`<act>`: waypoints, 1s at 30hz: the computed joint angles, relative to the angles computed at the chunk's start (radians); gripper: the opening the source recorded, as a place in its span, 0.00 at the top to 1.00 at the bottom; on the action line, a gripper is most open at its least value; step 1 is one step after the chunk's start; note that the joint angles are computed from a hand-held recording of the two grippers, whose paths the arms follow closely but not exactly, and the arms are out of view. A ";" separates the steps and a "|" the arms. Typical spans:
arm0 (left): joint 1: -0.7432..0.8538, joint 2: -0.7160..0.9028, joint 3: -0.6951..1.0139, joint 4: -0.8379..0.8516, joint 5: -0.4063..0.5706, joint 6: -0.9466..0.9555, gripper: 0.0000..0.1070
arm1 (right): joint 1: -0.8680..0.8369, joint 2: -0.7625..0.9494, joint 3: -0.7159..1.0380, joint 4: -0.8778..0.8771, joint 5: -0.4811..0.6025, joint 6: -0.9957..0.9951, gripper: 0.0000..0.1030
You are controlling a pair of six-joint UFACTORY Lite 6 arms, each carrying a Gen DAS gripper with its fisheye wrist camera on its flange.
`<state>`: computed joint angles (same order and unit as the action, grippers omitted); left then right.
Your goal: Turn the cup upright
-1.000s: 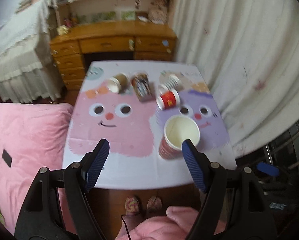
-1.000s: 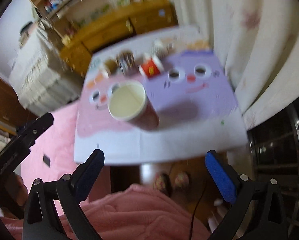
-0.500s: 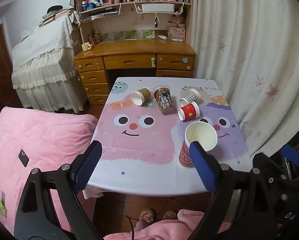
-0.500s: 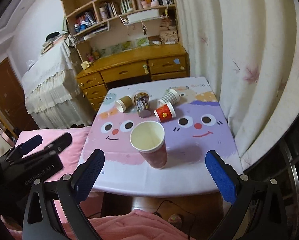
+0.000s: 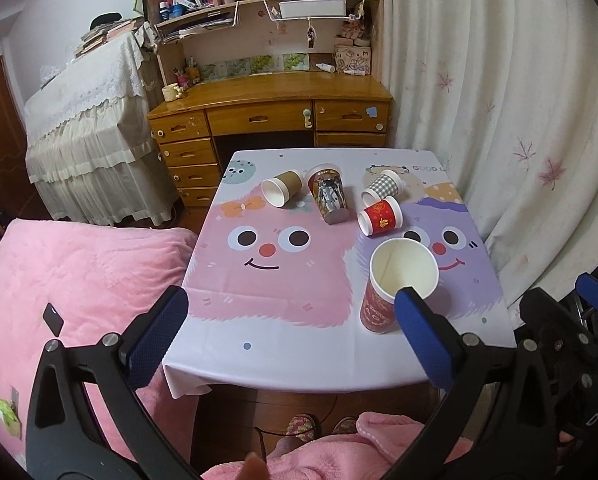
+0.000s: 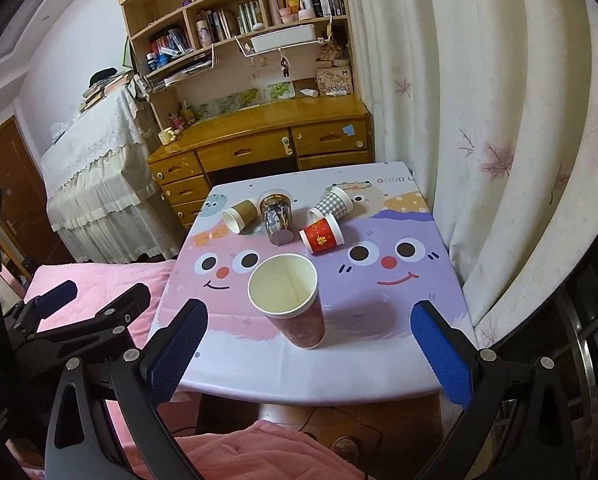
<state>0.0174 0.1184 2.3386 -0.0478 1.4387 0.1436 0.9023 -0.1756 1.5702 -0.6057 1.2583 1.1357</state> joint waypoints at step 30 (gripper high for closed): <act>-0.013 0.069 0.072 0.010 0.025 -0.038 0.04 | -0.158 -0.036 -0.102 0.112 -0.096 -0.099 0.00</act>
